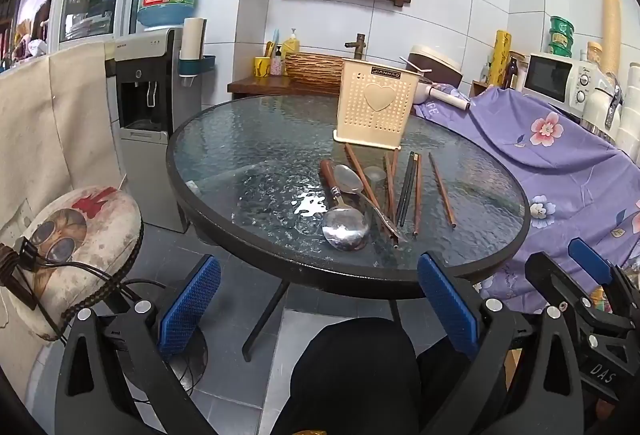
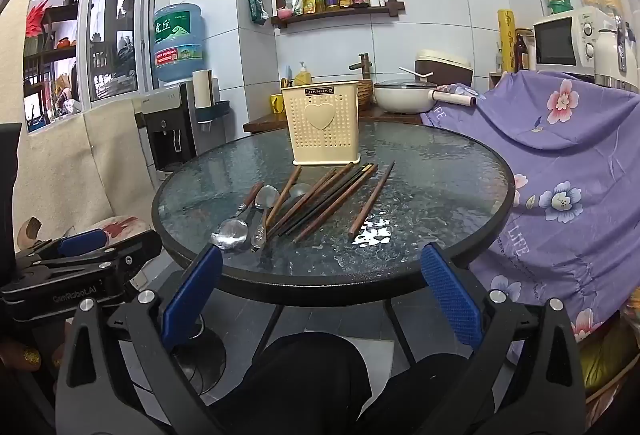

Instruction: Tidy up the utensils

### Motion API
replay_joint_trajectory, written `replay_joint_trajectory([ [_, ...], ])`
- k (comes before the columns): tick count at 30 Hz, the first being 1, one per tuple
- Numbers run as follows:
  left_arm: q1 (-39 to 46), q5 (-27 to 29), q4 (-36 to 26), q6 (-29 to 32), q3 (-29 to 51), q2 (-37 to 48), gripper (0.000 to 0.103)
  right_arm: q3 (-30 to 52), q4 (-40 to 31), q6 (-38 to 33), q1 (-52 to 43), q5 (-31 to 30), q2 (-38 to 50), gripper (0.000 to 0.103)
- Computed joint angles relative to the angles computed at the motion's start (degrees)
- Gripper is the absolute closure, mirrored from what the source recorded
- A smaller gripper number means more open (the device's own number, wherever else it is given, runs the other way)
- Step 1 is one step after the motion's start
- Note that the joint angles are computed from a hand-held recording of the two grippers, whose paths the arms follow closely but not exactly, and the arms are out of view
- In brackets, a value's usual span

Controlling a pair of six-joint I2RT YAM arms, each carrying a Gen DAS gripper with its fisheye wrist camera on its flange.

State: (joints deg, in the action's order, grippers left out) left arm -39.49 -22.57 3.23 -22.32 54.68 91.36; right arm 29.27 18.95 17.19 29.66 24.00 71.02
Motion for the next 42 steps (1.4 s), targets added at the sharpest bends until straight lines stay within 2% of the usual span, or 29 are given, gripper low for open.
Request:
replay_joint_trajectory([
  [18, 0.3, 0.5, 1.0, 0.4, -0.7, 0.5, 0.006, 0.2, 0.0, 0.3, -0.6, -1.1, 1.0, 0.005],
  [42, 0.5, 0.9, -0.9, -0.3, 0.4, 0.9, 0.006, 0.1, 0.5, 1.0, -0.6, -1.2, 1.6, 0.005],
])
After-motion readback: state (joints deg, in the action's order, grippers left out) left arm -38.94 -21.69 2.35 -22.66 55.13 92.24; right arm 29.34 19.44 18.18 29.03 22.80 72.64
